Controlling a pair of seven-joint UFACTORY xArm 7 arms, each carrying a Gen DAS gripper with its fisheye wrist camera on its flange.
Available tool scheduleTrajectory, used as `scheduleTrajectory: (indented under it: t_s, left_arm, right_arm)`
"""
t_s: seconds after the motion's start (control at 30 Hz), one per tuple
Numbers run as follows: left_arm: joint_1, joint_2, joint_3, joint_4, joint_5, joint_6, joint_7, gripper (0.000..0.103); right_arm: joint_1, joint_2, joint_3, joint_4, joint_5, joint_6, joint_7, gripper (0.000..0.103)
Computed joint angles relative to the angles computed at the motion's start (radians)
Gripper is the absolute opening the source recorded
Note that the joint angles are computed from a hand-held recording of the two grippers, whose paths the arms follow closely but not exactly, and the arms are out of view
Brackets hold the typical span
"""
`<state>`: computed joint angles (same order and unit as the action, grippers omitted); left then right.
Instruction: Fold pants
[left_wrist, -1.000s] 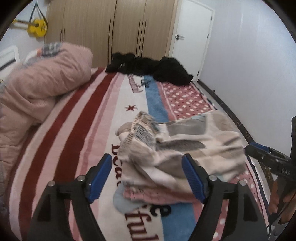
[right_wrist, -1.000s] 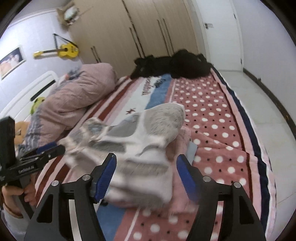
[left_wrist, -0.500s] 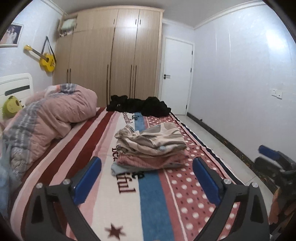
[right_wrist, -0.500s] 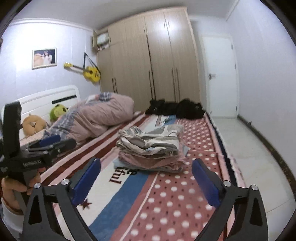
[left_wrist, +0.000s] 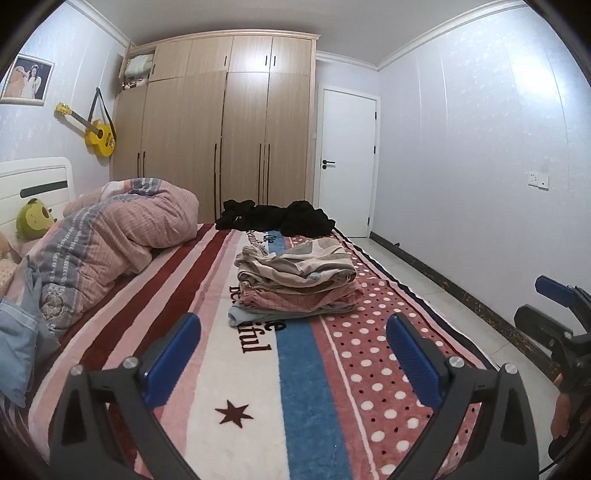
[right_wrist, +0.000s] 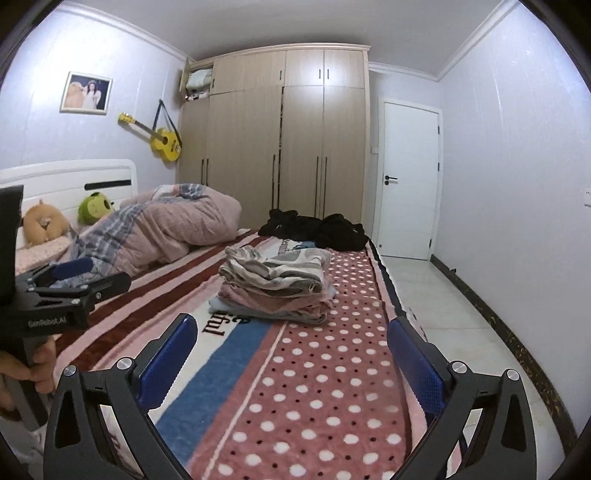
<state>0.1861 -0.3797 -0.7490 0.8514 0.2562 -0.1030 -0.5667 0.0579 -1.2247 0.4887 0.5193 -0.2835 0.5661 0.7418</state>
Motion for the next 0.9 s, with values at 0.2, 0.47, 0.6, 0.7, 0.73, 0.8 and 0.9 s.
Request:
scheduleTrajectory:
  t_s: [0.2, 0.47, 0.6, 0.7, 0.73, 0.8, 0.9]
  left_arm:
    - [-0.044, -0.008, 0.038, -0.025, -0.015, -0.014, 0.007, 0.099]
    - [-0.020, -0.020, 0.012, -0.026, -0.026, -0.011, 0.010, 0.100]
    - [0.017, -0.044, -0.023, -0.028, -0.025, -0.003, -0.007, 0.100]
    - [0.014, -0.048, -0.022, -0.030, -0.025, -0.002, -0.015, 0.100]
    - [0.016, -0.051, -0.024, -0.031, -0.024, -0.002, -0.017, 0.101]
    - [0.018, -0.056, -0.026, -0.032, -0.023, -0.001, -0.021, 0.101]
    - [0.014, -0.060, -0.023, -0.035, -0.022, -0.001, -0.026, 0.101]
  right_arm:
    - [-0.003, -0.017, -0.002, -0.006, 0.008, -0.015, 0.025, 0.103]
    - [-0.003, -0.020, 0.002, -0.004, 0.013, -0.021, 0.034, 0.103]
    - [0.001, -0.019, 0.002, -0.004, 0.012, -0.026, 0.030, 0.103]
    - [-0.002, -0.017, 0.006, -0.002, 0.010, -0.027, 0.030, 0.103]
    - [-0.002, -0.018, 0.006, -0.002, 0.010, -0.028, 0.031, 0.103]
    - [-0.005, -0.020, 0.010, -0.001, 0.009, -0.030, 0.033, 0.103]
    - [-0.005, -0.022, 0.011, -0.001, 0.010, -0.036, 0.037, 0.103]
